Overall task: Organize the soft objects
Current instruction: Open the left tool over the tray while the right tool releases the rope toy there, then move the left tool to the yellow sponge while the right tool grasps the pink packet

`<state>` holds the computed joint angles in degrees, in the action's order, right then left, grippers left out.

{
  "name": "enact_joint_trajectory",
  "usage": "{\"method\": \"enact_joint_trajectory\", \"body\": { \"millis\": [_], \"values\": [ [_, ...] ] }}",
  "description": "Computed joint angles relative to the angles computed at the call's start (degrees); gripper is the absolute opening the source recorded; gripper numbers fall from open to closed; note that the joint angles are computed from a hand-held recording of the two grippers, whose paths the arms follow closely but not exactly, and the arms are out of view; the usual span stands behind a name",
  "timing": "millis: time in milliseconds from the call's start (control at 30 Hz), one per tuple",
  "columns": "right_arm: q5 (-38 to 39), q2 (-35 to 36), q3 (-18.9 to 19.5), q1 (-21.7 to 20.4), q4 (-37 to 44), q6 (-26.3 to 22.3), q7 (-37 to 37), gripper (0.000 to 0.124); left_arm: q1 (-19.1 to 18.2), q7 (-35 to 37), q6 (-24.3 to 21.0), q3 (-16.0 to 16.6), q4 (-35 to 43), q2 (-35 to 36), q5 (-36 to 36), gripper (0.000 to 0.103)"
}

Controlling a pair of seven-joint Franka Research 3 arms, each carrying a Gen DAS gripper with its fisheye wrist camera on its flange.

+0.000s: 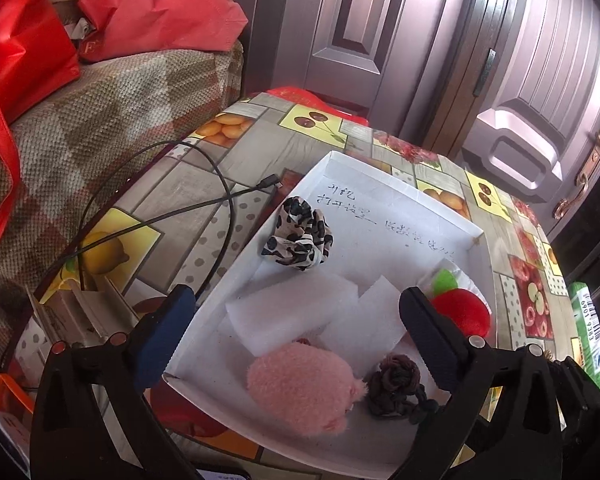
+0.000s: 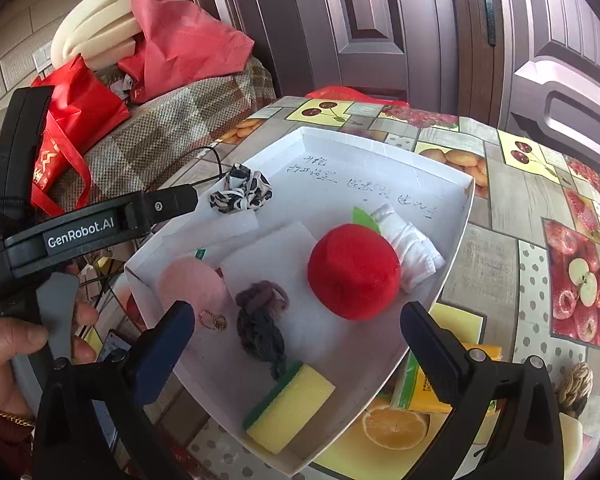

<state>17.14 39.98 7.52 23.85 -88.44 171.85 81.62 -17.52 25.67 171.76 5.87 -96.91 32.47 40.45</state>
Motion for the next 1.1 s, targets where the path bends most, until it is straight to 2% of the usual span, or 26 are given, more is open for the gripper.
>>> {"method": "enact_joint_trajectory", "body": {
  "millis": [233,367,467,600,667,733,767,800,833,867,967,1033,1100],
  "values": [
    [0.7,-3.8,-0.9,0.4,-5.8,3.5,1.5,0.103,-2.2,-2.7,0.8,1.8,-1.1,-1.5,2.6,0.103],
    [1.1,-7.0,-2.1,0.9,-10.3,7.7,2.9,0.103,-3.3,-4.9,3.1,2.6,-2.9,-3.1,5.2,0.103],
    [2.1,-10.4,-4.9,1.8,-15.0,12.3,5.5,0.103,-2.9,-3.2,4.4,1.0,-3.8,-3.9,5.6,0.103],
    [5.5,-14.7,-13.3,5.8,-21.9,17.4,10.3,0.103,-2.9,1.4,5.7,-1.7,-4.1,-4.0,4.9,0.103],
    [8.2,-15.9,-18.4,8.5,-24.9,17.7,11.9,0.103,-0.1,7.9,5.4,-7.4,-4.0,-3.2,1.7,0.103],
    [9.9,-16.8,-20.3,8.4,-27.5,16.4,13.5,0.103,3.9,15.7,4.4,-14.6,-4.0,-2.0,-2.5,0.103],
    [10.3,-17.3,-18.8,6.2,-28.7,15.8,14.3,0.103,6.4,19.9,3.9,-18.8,-4.1,-1.2,-4.9,0.103],
    [10.5,-17.9,-15.9,2.7,-29.8,15.1,14.7,0.103,9.2,24.1,3.4,-23.3,-4.2,-0.3,-7.2,0.103],
    [10.5,-18.3,-13.4,-0.3,-30.6,14.2,15.1,0.103,11.4,27.9,2.5,-27.0,-4.2,0.7,-9.0,0.103],
    [10.3,-18.5,-12.9,-1.2,-31.4,13.7,15.8,0.103,12.7,31.0,1.6,-29.7,-4.0,1.6,-10.4,0.103],
    [7.8,-18.6,-17.8,2.6,-32.9,11.6,19.0,0.103,14.0,38.2,-1.5,-34.2,-2.3,4.1,-13.2,0.103],
    [6.7,-18.7,-18.7,2.8,-33.6,10.3,21.2,0.103,14.9,42.5,-3.8,-37.0,-0.3,6.0,-15.6,0.103],
    [5.4,-18.5,-20.0,3.4,-34.2,9.2,23.5,0.103,14.7,45.7,-5.6,-38.2,1.7,7.4,-17.5,0.103]
  ]
}}
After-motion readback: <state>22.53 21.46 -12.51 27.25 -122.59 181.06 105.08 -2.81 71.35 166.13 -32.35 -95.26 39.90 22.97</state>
